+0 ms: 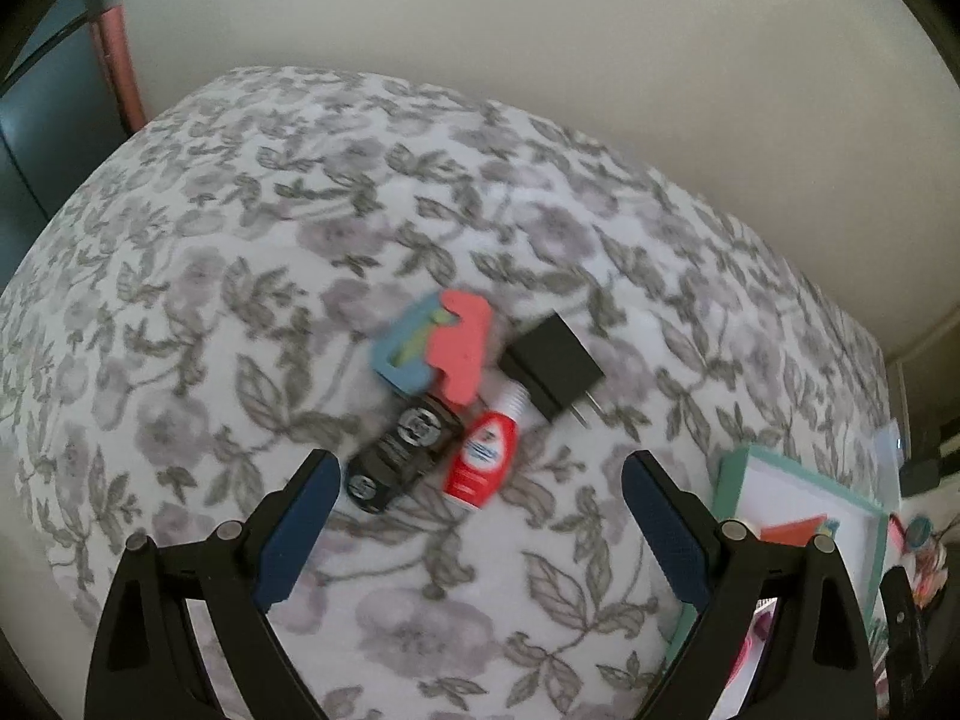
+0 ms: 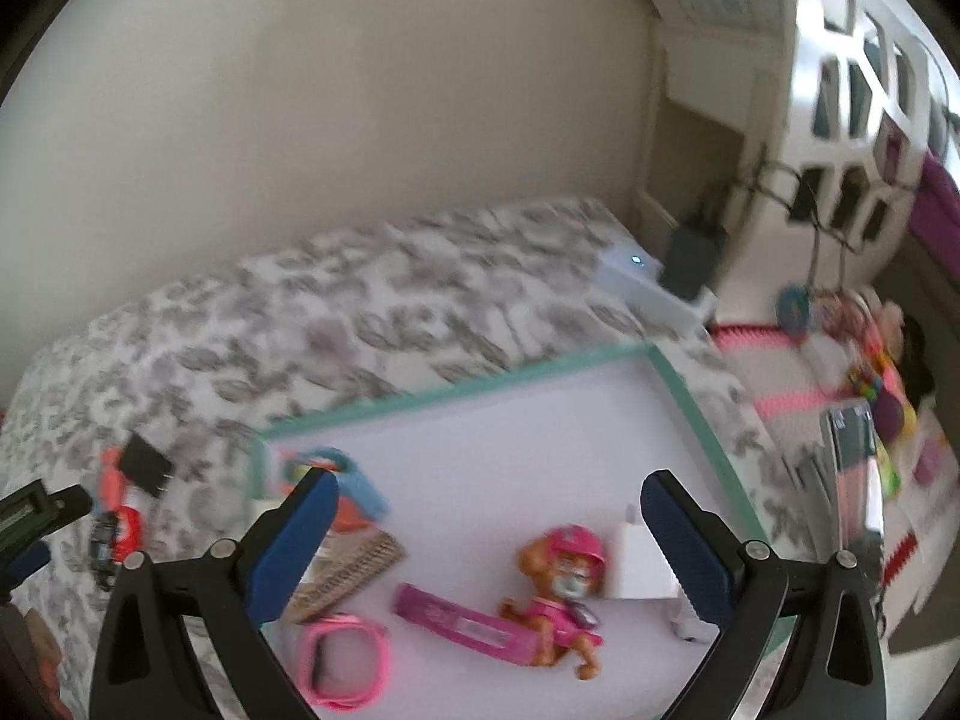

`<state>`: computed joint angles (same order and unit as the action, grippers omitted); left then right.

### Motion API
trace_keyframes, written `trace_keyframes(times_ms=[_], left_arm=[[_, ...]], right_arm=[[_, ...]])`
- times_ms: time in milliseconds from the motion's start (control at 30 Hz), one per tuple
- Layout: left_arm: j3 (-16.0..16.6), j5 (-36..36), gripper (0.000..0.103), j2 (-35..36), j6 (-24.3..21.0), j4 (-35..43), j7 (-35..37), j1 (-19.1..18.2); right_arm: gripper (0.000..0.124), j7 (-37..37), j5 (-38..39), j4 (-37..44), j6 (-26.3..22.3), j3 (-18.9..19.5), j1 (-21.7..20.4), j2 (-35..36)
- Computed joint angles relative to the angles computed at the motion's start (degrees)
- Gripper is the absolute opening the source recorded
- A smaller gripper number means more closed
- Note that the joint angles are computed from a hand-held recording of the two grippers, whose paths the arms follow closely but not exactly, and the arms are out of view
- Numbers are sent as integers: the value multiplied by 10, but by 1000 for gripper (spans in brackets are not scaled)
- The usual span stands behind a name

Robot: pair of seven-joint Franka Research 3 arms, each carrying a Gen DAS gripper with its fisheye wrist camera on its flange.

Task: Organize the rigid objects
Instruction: 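Move both open grippers back over the pile of items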

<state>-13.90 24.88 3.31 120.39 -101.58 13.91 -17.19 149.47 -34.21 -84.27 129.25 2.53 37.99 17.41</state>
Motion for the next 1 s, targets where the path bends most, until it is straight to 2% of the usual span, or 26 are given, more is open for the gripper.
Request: trace_keyframes(times_ms=[100, 467, 733, 900, 1000], left_arm=[[5, -3, 95, -23, 7, -23, -9, 7], [11, -31, 95, -75, 24, -90, -23, 40], [16, -55, 95, -90, 34, -119, -20, 57], [20, -80, 95, -78, 37, -123, 3, 62], [23, -101, 95, -70, 52, -128, 18, 65]], right_arm=[[102, -25, 14, 16, 31, 9, 1, 12], [102, -134, 57, 99, 49, 6, 48, 78], [102, -218, 123, 170, 40, 5, 70, 137], [102, -250, 171, 228, 17, 0, 77, 183], [102, -271, 187, 277, -14, -7, 85, 218]])
